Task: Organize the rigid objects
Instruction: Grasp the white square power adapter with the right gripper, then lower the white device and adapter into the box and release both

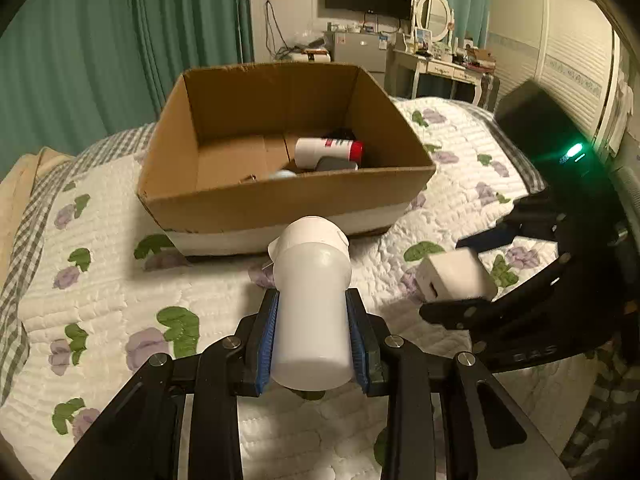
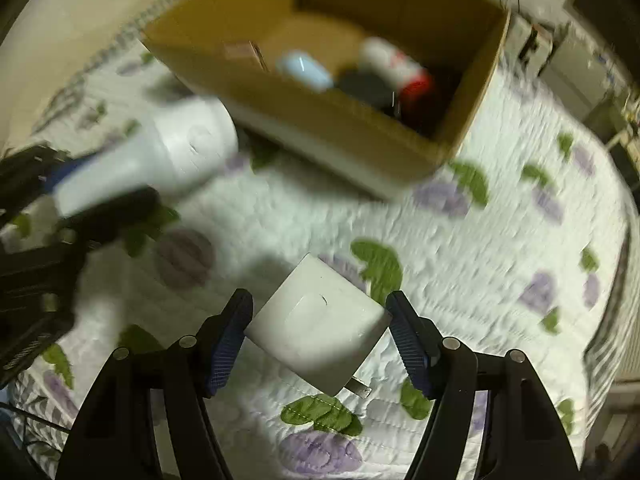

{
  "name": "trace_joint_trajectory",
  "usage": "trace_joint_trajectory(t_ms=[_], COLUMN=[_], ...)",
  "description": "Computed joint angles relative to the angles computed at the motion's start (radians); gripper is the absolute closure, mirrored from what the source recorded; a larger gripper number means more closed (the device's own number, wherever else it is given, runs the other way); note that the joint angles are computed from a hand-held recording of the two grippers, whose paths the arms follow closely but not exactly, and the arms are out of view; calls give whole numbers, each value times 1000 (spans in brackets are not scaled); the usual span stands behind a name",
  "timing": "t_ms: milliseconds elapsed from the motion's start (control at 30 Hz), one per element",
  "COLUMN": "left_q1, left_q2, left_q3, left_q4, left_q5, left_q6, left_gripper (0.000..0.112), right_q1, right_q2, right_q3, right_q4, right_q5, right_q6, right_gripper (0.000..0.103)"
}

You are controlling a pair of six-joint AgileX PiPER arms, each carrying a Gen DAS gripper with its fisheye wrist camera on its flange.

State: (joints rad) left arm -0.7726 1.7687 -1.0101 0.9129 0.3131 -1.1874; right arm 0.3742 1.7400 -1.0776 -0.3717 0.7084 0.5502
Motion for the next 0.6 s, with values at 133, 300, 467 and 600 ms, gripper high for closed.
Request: trace_joint_trajectory(t_ms=[133,300,467,600], left_q1=[2,2,22,48], left_q2=[-33,-85,-127,-139], left_q3=[2,-17,-67,-136], left_q4=[-4,10,-10,-26], left_q5=[6,41,74,100], left_q6=[5,12,59,109], left_gripper=[80,80,80,80], right_q1=[57,95,117,115], right_q2=[-75,-123,-167,-170], right_q3=[-4,-68,-112,-181], right_q4=[-91,-182,-250,-304], right_q5=[23,57,72,86], right_q6=[54,100,182,202], right_gripper=[34,34,34,34])
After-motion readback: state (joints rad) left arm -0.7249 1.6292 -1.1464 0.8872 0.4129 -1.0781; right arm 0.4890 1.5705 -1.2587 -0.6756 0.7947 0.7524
